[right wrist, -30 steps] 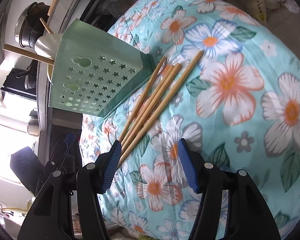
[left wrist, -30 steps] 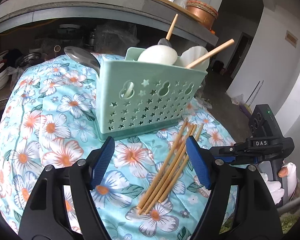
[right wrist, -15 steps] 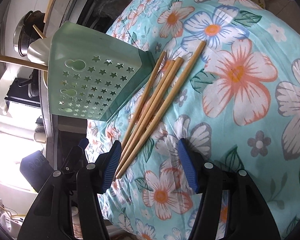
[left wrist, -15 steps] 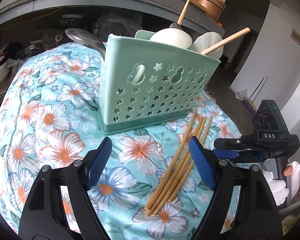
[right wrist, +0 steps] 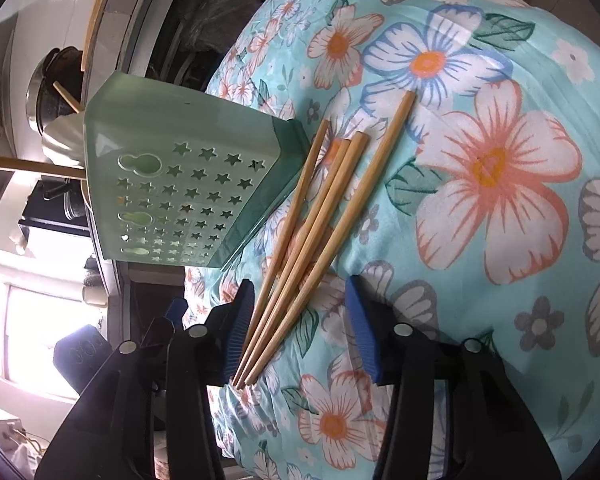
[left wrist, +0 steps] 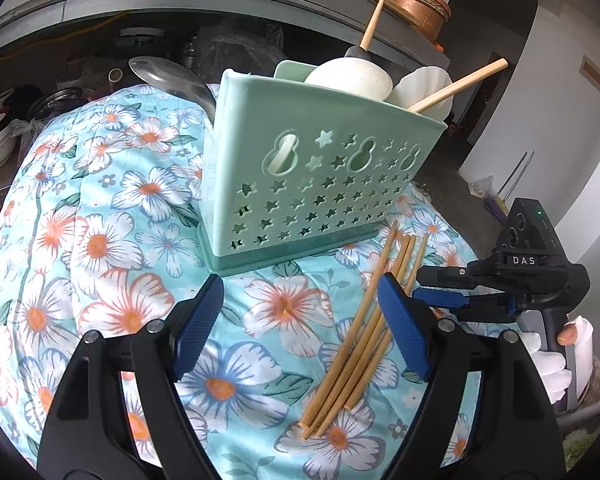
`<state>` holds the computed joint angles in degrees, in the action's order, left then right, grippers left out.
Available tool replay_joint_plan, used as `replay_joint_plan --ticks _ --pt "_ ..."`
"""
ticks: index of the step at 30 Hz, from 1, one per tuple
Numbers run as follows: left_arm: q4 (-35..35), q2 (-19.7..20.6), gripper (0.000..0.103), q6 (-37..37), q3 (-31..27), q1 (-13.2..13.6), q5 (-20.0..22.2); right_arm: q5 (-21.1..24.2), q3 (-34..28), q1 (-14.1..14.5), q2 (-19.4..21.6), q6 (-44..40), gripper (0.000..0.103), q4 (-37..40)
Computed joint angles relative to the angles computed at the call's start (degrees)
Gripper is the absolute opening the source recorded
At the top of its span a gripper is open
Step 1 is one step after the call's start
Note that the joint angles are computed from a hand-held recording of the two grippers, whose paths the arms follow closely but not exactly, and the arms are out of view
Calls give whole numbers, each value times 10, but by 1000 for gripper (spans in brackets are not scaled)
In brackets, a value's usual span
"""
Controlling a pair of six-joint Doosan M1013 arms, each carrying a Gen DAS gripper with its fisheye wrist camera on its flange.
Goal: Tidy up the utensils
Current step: 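Roll the right gripper and lower it onto the loose wooden chopsticks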
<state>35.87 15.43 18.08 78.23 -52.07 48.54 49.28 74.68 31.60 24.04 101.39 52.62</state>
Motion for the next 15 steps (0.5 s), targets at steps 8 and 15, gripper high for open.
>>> replay_joint_plan --ticks 8,15 --pt "4 -5 75 -6 6 -1 -1 -9 5 -2 1 11 30 5" --pt "10 -7 75 -10 5 -4 0 -16 32 -11 -8 -2 14 28"
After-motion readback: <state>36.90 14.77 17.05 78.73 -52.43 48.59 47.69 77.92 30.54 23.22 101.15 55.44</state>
